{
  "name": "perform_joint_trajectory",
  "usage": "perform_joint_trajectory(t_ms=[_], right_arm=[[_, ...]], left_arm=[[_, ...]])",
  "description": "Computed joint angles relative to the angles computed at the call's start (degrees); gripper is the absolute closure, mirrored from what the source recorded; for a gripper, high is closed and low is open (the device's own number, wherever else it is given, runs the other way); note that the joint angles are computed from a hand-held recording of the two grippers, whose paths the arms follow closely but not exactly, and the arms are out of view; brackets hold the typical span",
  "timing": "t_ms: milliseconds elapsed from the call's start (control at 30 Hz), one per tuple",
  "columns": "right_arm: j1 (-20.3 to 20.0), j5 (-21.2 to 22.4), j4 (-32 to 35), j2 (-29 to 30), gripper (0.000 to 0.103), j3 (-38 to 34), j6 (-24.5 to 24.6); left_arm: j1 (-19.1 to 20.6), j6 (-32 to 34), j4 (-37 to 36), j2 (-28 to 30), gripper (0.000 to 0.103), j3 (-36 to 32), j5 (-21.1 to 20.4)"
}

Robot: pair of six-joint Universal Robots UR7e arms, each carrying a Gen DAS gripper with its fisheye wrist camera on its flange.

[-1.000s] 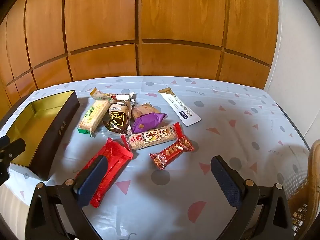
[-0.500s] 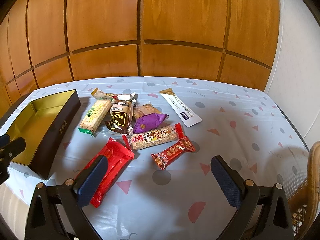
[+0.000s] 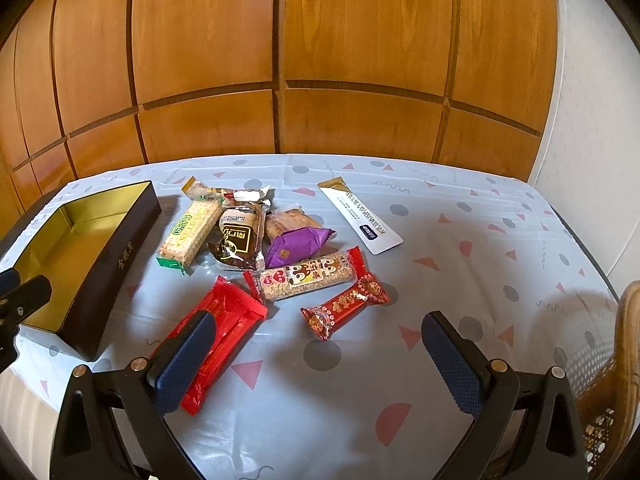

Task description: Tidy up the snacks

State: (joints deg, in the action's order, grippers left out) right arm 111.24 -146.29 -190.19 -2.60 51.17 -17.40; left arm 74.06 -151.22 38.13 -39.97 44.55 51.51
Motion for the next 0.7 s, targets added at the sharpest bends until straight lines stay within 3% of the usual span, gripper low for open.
perform_joint_trajectory(t_ms=[167,367,633,700], right_arm=[[-0.02,0.03,-0.12,0.1,0.0,-0.09,-0.08],[-0.08,0.04,0.1,0.06,0.0,-0.15,0.06],[-0.37,-0.18,-0.8,0.04,0.0,-0.84,-1.08],[-0.49,-0.25,-1.6,-0.18,0.0,-0.97,-1.85]], left_arm=[[-0.26,1.54,-0.08,0.19,0.045,-0.2,-1.29],[0.06,2.79,-3.04,-0.79,0.045,1.67,0.5],[0.5,1.54,0.65,0.36,0.045,-0.43,3.23],[0.87,0.89,4.45,1.53,0.045,-2.75,5.49]])
